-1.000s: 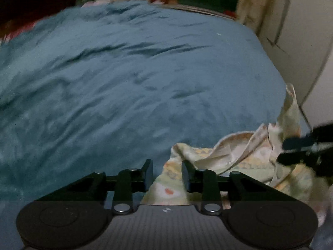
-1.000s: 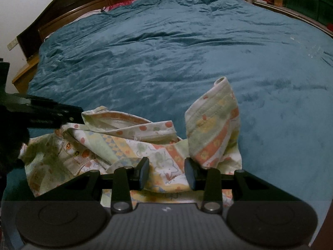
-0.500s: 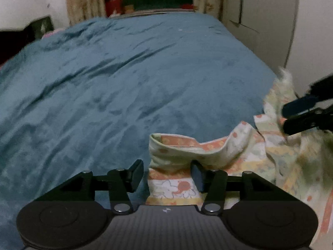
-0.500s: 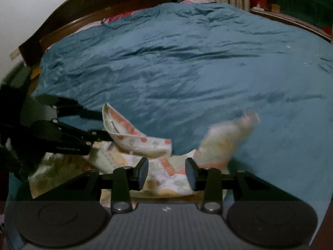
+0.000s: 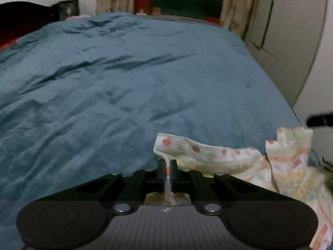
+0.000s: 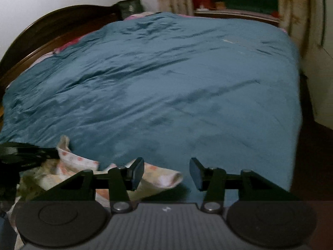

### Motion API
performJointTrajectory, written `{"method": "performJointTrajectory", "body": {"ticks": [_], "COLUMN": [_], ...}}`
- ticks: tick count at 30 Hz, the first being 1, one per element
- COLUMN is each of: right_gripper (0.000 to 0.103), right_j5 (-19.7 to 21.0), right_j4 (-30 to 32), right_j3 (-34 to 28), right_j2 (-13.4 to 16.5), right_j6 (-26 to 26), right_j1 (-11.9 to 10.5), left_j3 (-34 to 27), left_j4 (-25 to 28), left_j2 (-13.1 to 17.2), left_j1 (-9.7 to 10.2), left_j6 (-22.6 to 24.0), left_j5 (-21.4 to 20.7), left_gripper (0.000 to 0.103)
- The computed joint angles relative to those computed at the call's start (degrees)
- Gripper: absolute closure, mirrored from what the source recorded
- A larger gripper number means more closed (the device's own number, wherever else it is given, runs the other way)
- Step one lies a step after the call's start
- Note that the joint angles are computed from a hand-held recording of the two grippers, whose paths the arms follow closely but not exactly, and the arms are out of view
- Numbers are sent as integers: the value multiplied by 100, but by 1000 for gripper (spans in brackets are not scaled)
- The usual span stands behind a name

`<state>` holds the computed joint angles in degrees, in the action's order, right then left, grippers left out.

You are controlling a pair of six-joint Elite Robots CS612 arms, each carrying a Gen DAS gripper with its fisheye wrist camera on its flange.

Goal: Fold clothes

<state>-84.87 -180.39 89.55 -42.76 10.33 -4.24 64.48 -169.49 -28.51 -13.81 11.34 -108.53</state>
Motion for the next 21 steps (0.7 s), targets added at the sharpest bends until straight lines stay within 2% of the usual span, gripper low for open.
{"method": "performJointTrajectory", "body": {"ticks": [2, 10, 14, 19, 21], "right_gripper": [54, 54, 54, 54, 54], "right_j5": [177, 164, 288, 620, 664], "right_j4": [1, 124, 273, 465, 527], "right_j3": [117, 268, 16, -603, -842], "right_j2": [-38, -61, 82, 402, 528], "right_j6": [102, 41, -328, -550, -512], "right_j1": [-67, -84, -15, 70, 84], "left_j3": [45, -49, -231, -462, -567], "left_j4": [-171, -652, -750, -364, -48], "left_j2": [-26, -48, 22, 140, 180], "left_j1": [-4, 10, 61, 140, 195], "left_j6": [-151, -623, -900, -1212, -1431], "left_j5": [127, 939, 1364, 1564, 1437], "left_gripper": [99, 100, 100, 102, 101]}}
